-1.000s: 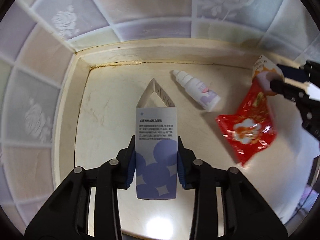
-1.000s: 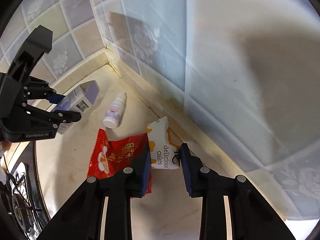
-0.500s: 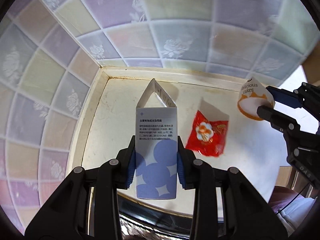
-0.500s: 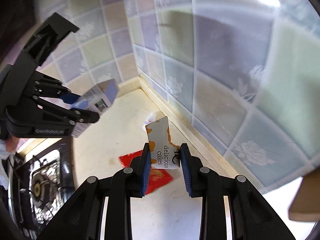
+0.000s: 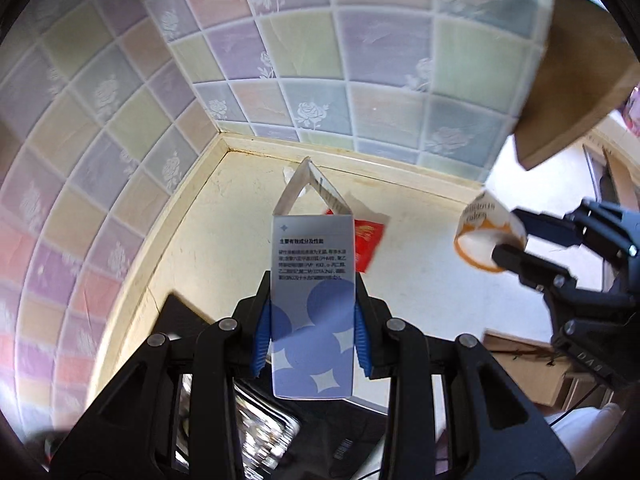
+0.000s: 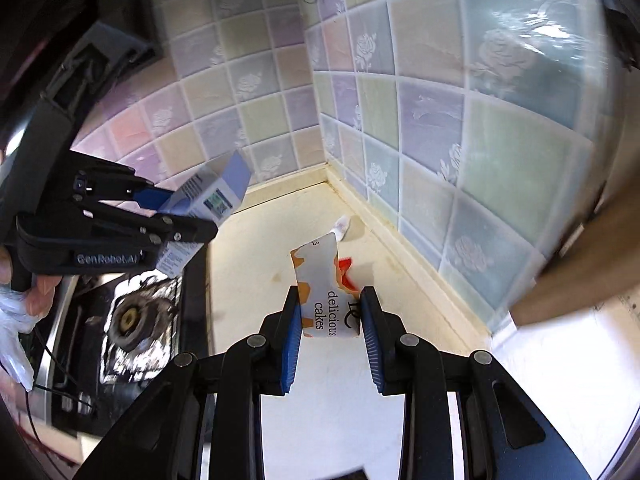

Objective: Collect trash
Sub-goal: 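Carry the milk carton and cakes wrapper down over the black bin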

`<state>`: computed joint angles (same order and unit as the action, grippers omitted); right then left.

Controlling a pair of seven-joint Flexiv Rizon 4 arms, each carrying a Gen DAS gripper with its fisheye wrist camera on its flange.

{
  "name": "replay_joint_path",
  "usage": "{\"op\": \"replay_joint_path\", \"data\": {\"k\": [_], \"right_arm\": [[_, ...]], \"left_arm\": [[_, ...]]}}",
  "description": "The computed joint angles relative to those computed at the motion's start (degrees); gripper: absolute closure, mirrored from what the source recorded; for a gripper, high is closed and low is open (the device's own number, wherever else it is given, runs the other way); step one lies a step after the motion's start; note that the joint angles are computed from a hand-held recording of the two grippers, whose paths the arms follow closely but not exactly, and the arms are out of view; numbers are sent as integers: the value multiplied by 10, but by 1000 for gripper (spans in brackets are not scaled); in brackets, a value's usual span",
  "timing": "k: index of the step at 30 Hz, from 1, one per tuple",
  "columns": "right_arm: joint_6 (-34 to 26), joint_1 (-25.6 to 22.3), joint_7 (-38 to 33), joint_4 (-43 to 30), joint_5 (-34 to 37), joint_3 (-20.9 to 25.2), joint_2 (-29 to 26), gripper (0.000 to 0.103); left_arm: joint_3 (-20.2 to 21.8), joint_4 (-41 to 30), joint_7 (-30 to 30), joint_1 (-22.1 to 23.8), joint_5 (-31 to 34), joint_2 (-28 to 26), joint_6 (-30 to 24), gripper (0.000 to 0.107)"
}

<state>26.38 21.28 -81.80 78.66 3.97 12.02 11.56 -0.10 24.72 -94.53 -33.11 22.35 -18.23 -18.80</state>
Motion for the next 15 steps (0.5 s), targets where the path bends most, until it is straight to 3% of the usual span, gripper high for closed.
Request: {"op": "replay_joint_path", "data": {"k": [4, 10, 15], "right_arm": [[-28, -5, -39, 49, 52, -17, 78, 75], [-94, 1, -86, 118, 112, -51, 196, 75], [-159, 5, -104, 177, 145, -74, 290, 75]], "left_arm": [[-7, 50, -79, -66, 52, 42, 4, 76], [-63, 170, -259, -153, 139, 114, 18, 76], [-119, 273, -410, -183, 159, 155, 25, 76]]}}
